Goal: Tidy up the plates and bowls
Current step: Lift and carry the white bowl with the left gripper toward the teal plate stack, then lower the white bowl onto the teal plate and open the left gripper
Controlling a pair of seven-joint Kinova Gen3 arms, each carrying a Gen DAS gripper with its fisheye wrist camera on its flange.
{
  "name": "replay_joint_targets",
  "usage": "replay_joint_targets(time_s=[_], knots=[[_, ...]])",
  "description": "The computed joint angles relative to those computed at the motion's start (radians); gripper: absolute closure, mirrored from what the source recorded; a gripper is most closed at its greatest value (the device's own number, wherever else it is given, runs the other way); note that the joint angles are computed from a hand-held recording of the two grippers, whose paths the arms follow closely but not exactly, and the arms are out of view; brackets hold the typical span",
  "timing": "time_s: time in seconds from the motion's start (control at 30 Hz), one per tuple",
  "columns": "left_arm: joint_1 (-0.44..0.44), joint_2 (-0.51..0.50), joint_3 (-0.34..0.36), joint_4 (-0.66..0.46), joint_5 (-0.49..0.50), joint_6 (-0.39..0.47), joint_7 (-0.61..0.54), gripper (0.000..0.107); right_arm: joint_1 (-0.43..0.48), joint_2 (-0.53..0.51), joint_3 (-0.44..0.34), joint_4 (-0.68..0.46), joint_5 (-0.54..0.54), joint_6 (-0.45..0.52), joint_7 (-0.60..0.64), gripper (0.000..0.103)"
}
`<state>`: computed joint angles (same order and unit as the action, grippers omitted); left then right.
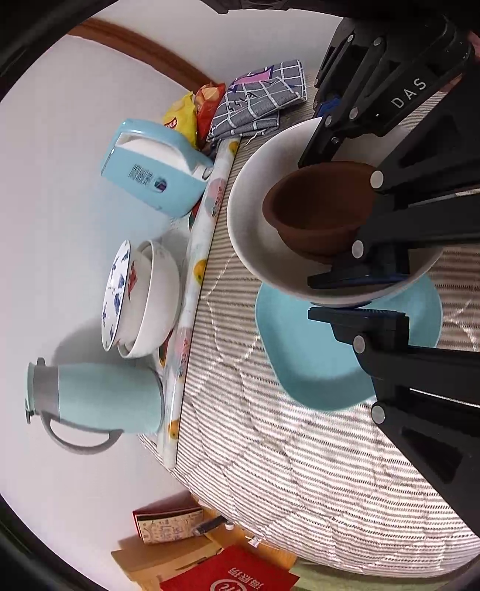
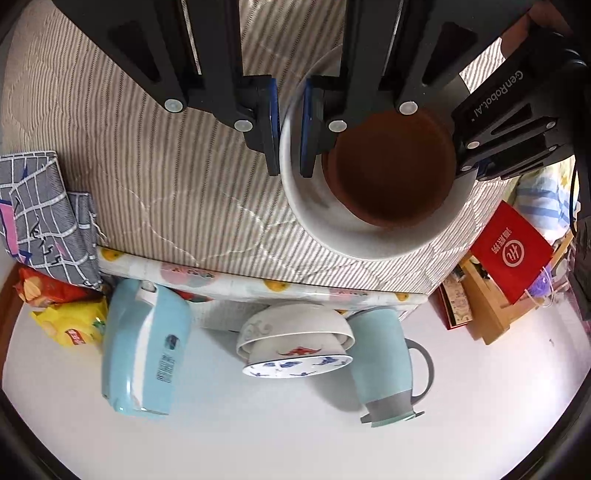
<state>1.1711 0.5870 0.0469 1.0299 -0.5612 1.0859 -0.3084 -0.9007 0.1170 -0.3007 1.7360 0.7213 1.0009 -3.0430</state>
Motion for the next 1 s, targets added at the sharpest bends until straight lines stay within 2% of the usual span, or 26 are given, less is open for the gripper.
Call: replay_joint_targets(time_s=[0.5, 1.0], knots=[[-0.042, -0.039, 0.009, 0.097, 0.002, -0.025, 0.038, 0.097, -0.015, 0.072, 0.040, -0.054, -0.024, -0.057, 0.059, 0.094], [-0.093, -0.042, 0.027, 0.176, 0.032, -0.100, 0.052, 0.097, -0.029, 0.131, 0.088, -0.074, -0.072, -0.100, 0.105, 0.094]])
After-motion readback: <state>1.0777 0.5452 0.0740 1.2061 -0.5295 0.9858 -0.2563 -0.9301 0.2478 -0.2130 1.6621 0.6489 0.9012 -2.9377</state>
